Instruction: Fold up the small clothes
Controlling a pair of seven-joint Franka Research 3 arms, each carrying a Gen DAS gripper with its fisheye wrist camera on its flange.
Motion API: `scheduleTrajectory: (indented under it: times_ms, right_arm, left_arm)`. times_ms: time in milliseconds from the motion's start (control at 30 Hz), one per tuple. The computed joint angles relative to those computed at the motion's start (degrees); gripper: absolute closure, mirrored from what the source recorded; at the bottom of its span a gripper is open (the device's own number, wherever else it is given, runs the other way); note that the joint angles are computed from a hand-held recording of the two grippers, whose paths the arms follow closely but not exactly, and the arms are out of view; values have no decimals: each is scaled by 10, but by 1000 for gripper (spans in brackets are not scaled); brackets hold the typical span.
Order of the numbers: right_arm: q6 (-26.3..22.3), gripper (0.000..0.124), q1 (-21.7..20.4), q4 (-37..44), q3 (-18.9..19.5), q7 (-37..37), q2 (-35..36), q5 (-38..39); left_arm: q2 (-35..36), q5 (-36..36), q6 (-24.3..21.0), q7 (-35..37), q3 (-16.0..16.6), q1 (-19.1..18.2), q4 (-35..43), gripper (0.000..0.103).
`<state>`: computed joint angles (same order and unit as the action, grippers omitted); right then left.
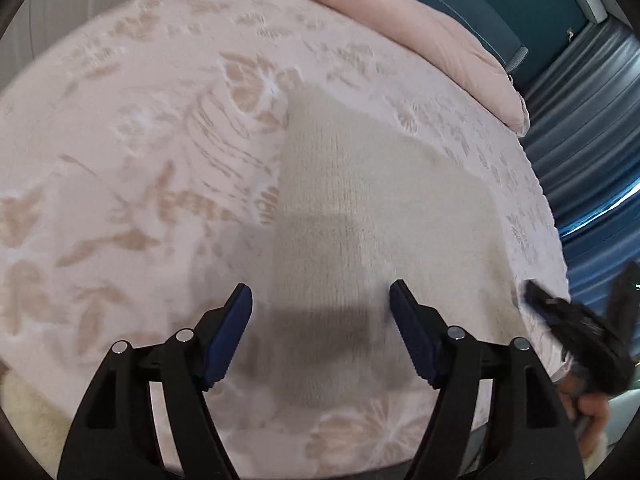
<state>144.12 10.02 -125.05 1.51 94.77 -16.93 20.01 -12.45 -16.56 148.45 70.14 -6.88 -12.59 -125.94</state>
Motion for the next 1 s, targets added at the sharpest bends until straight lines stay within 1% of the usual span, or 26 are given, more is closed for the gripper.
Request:
scheduleTrajectory:
  times_ms: [33,67,100,133,167,200,233,267,300,333,367,433,467,500,533,567,600,633,700,733,767,833,900,967,1000]
  right_arm:
    - [-6,95,7,-3,0,-15,-7,3]
    - [-18,101,13,-4,0,-31,-7,4]
    - [-30,106,17,-6,3,-35,-3,-14]
    - [-38,119,2,-15,25,-20,10,-72]
    - [-39,119,-13,-19,39,4,24,-117]
    - [-23,119,-15,-39,33,17,25,-121]
    - [-10,119,-12,-54,16,19,19,-85]
    - [-17,118,-5,-49,-1,15,17,-39]
    - [-21,116,-3,-48,-7,15,9,-19]
    - [-14,117,3,-50,-11,6,-9,4]
    - [-9,119,9,-50,-11,-7,-18,16]
    - [-17,119,25,-40,-13,-46,-21,37]
    - [-24,120,22,-35,-2,-52,-9,13]
    - [-33,120,8,-29,16,-29,11,-43]
    - [-44,124,-4,-29,26,-16,24,-70]
    - [-43,124,1,-35,17,-14,27,-57]
    - [-27,124,4,-49,8,-12,15,-30]
    - [-25,124,2,-59,8,4,-7,-24]
    - [-21,124,-7,-76,24,32,-45,-56]
    - [-17,121,-13,-89,36,45,-74,-81]
    - [-14,116,-17,-98,44,57,-90,-96]
    - [-10,112,-26,-122,64,85,-129,-129]
    - [-14,102,-49,-143,101,139,-165,-176]
    - [-10,70,-63,-156,123,190,-185,-205]
    - [-4,67,-64,-168,128,210,-199,-212]
  left_arm:
    - [-13,30,3,-11,-8,8,-7,30]
    - [-23,79,-5,-36,-22,18,-9,24]
    - [-24,101,-18,-47,-27,19,-6,24]
    - [-25,117,-33,-54,-30,18,-3,24]
    - [-22,129,-44,-56,-31,16,0,24]
    - [-15,165,-68,-76,-43,20,7,24]
    - [-10,185,-80,-81,-46,20,7,22]
    - [-9,197,-93,-76,-44,18,5,22]
    - [-7,214,-98,-84,-48,17,2,22]
    - [-13,229,-97,-93,-49,18,-6,22]
    - [-21,247,-100,-105,-53,18,-11,22]
    - [-17,260,-103,-116,-52,17,-9,21]
    - [-13,264,-106,-126,-53,17,-4,20]
    - [-10,272,-110,-136,-54,17,0,19]
    - [-10,279,-116,-145,-56,16,2,18]
    - [-13,281,-123,-149,-57,13,4,18]
    - [-18,279,-129,-145,-56,10,5,18]
    - [-22,283,-132,-147,-57,8,7,20]
    - [-54,316,-132,-159,-67,6,-7,18]
    - [-63,328,-131,-161,-70,5,-10,13]
    - [-78,343,-129,-166,-77,2,-17,10]
    - [-95,352,-117,-180,-82,-3,-27,7]
    - [-105,354,-104,-195,-85,-10,-33,5]
    - [-115,363,-98,-216,-95,-12,-37,5]
    - [-118,372,-101,-226,-101,-13,-38,5]
